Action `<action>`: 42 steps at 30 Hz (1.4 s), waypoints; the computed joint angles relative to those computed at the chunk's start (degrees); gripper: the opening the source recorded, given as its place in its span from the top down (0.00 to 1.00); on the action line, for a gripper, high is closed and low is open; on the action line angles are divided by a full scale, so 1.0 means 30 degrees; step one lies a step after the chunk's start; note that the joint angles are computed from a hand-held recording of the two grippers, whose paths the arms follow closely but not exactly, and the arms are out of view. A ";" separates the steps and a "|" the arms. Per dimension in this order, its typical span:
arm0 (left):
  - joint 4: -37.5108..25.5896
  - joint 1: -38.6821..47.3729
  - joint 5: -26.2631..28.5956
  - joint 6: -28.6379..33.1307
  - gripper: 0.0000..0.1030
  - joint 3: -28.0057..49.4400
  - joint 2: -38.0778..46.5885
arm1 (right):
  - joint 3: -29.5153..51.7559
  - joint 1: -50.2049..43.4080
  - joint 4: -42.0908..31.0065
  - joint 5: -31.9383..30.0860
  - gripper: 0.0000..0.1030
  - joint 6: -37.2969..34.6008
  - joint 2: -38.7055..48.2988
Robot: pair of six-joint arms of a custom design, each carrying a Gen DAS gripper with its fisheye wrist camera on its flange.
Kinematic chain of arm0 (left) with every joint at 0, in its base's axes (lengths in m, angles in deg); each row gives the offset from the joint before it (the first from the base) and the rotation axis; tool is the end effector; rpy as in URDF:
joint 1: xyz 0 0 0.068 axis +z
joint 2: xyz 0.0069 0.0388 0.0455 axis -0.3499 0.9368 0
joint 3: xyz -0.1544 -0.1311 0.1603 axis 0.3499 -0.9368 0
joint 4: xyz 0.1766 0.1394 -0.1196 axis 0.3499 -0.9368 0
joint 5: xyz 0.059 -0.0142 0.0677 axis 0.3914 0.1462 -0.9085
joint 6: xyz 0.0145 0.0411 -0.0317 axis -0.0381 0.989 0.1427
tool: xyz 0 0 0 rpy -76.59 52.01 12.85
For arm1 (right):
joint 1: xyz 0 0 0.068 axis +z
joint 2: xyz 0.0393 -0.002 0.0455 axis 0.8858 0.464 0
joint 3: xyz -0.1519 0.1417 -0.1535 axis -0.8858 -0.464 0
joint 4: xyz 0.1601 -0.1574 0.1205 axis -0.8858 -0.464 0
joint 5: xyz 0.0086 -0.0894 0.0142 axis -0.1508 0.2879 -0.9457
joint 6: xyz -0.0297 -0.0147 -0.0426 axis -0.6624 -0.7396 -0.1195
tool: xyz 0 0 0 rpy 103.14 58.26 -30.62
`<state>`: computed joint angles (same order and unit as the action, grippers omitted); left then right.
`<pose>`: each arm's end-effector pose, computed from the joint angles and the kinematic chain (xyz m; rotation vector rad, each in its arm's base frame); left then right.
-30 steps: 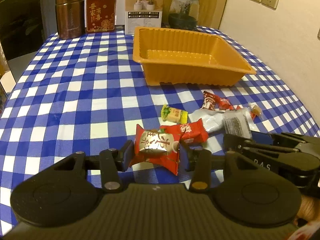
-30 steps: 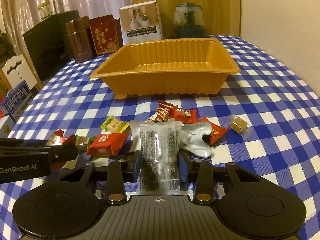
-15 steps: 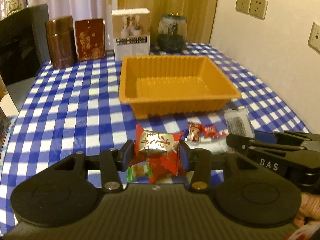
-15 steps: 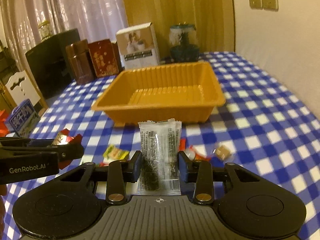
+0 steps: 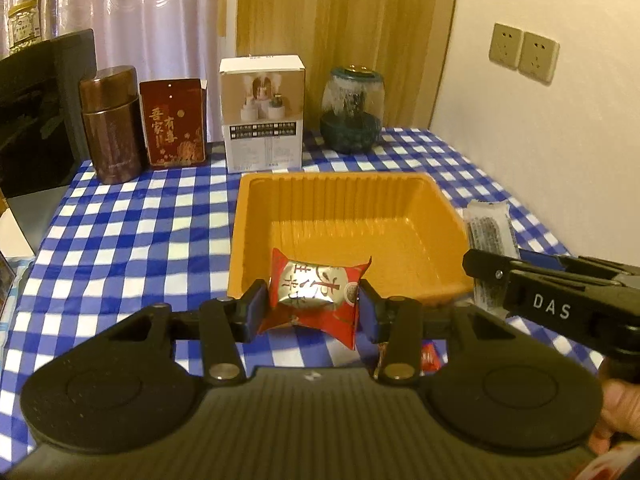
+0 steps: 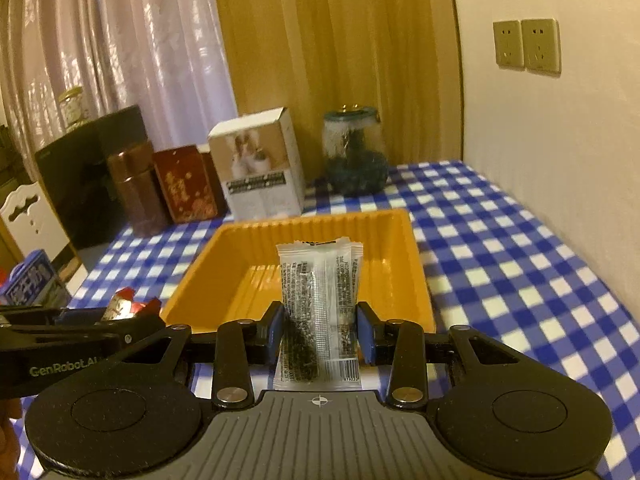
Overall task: Organize snacks
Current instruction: 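Carry the red packet over the tray while right tool carries seaweed packet, then open both tools to drop the red packet and seaweed packet into the tray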
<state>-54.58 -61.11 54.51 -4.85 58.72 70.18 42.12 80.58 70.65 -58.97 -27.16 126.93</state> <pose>0.2898 -0.2361 0.1158 0.2942 2.2528 -0.2390 0.2353 0.0714 0.1007 0.1598 2.1430 0.2293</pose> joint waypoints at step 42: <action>-0.0738 0.2435 0.1802 0.0107 0.36 0.8889 0.8160 | 0.7718 -0.3476 0.1329 -0.3559 0.46 0.1532 1.0002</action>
<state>-56.80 -53.81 59.92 -4.52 85.39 94.66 65.28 70.15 74.64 -69.65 -22.57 156.94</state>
